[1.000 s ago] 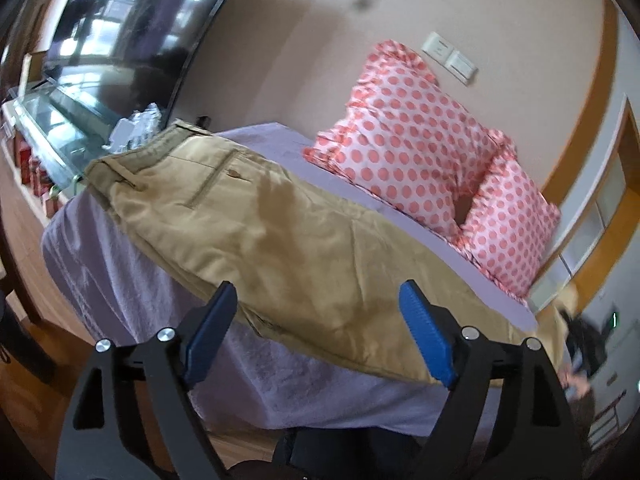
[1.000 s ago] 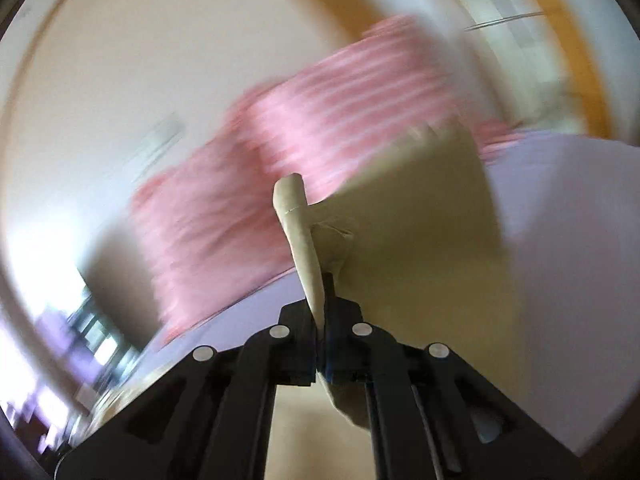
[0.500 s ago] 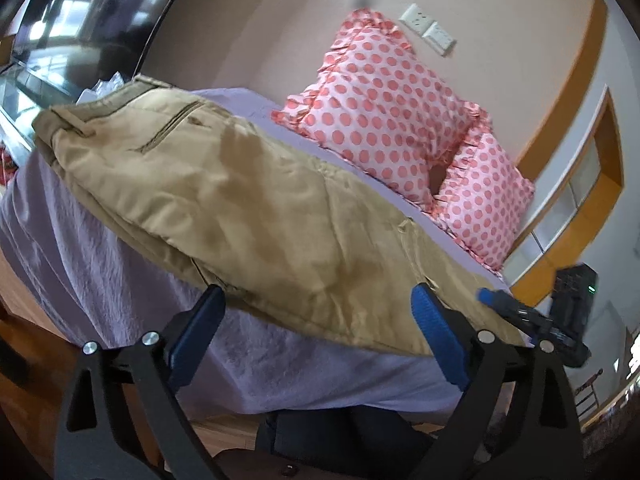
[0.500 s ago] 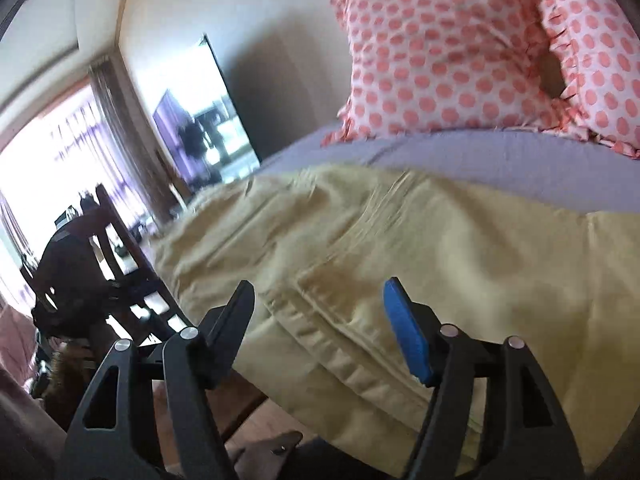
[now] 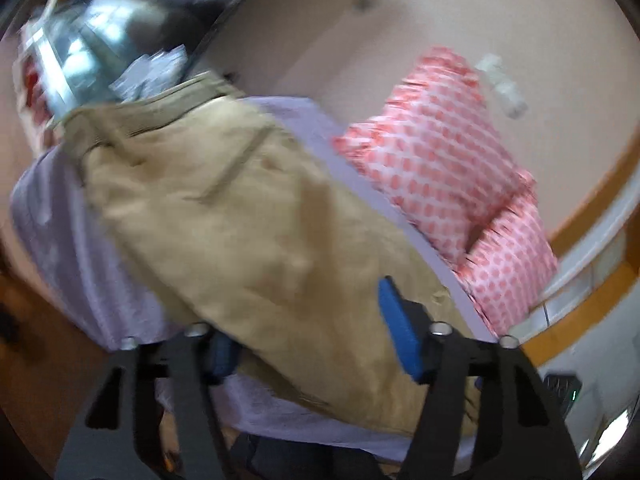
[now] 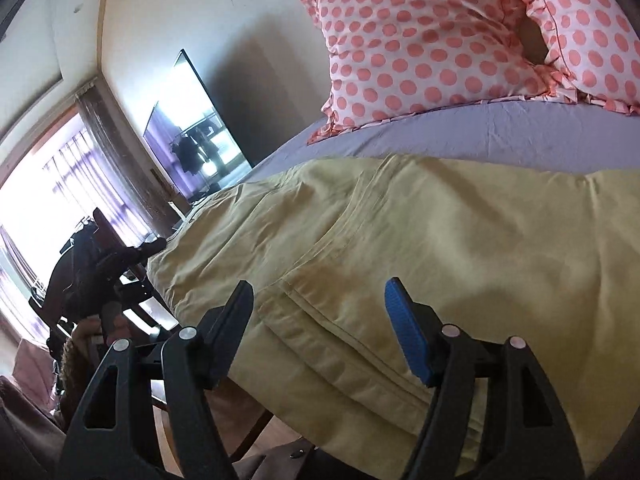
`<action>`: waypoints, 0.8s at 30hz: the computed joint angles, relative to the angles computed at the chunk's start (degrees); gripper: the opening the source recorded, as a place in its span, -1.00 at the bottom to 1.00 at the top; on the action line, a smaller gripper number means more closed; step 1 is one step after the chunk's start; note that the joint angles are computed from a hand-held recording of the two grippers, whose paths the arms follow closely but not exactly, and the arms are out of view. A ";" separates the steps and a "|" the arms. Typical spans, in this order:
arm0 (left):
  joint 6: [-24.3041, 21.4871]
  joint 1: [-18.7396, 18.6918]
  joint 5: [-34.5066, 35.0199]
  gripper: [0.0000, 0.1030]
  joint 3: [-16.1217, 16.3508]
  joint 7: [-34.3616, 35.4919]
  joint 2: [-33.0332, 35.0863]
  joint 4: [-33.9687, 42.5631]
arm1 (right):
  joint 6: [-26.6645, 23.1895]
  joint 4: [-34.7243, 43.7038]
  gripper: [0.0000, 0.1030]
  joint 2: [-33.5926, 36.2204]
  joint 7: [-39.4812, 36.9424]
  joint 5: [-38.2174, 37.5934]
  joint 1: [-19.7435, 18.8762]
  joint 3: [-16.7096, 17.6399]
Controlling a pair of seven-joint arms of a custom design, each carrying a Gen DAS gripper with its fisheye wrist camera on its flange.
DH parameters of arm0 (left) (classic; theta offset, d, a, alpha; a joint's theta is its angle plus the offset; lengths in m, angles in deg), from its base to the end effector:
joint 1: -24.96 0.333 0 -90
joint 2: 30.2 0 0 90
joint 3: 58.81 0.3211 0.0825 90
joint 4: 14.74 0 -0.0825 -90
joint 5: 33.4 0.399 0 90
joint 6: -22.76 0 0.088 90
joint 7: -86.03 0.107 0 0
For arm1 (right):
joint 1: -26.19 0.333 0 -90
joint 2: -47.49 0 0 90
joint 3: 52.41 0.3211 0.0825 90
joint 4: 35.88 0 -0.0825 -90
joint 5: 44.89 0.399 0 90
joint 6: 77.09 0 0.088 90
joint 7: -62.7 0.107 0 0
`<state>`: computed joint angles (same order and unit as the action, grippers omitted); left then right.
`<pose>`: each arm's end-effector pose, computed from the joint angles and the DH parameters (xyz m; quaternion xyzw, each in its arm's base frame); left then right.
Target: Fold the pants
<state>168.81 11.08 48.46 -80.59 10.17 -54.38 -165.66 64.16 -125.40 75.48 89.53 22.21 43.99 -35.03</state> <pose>0.3413 -0.2563 0.3920 -0.8379 0.2013 -0.4556 0.2230 0.6238 0.3931 0.4163 -0.8005 0.3140 0.1099 0.4986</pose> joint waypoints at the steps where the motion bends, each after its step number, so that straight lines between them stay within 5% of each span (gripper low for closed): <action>1: -0.15 -0.13 0.43 -0.09 -0.36 -2.79 -0.95 -1.02 | -0.12 -0.11 0.36 -0.08 -0.09 0.19 -0.14 0.04; 4: -5.65 -2.24 -6.09 -0.02 -2.33 -0.24 -1.69 -1.44 | -0.13 -0.56 0.37 -0.40 -0.66 1.06 -0.47 0.08; 5: -8.52 -3.22 -10.29 0.23 -3.02 2.14 -1.54 -1.10 | -0.31 -0.42 0.37 -0.29 -0.48 1.00 -0.47 -0.02; 7: -10.75 -4.01 -12.58 0.40 -4.13 1.94 -2.01 -1.49 | -0.71 0.19 0.37 0.22 0.43 0.62 -0.36 -0.20; 13: -1.46 -1.12 -8.49 0.42 -1.03 1.13 -1.14 -2.61 | -1.75 1.10 0.38 1.05 1.70 -0.75 -0.07 -0.05; 20: -3.83 -0.15 -8.51 0.36 -1.12 7.14 -4.44 -1.95 | -0.90 0.76 0.47 1.01 1.34 0.46 -0.54 0.05; 24: -1.66 2.31 -8.66 0.27 0.05 3.54 -7.65 -5.42 | -1.11 0.78 0.47 1.19 1.60 0.36 -0.71 0.16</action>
<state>167.15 13.40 39.81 -80.54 13.71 -62.03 -171.08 63.05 -124.62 76.67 91.13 22.57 43.28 -34.88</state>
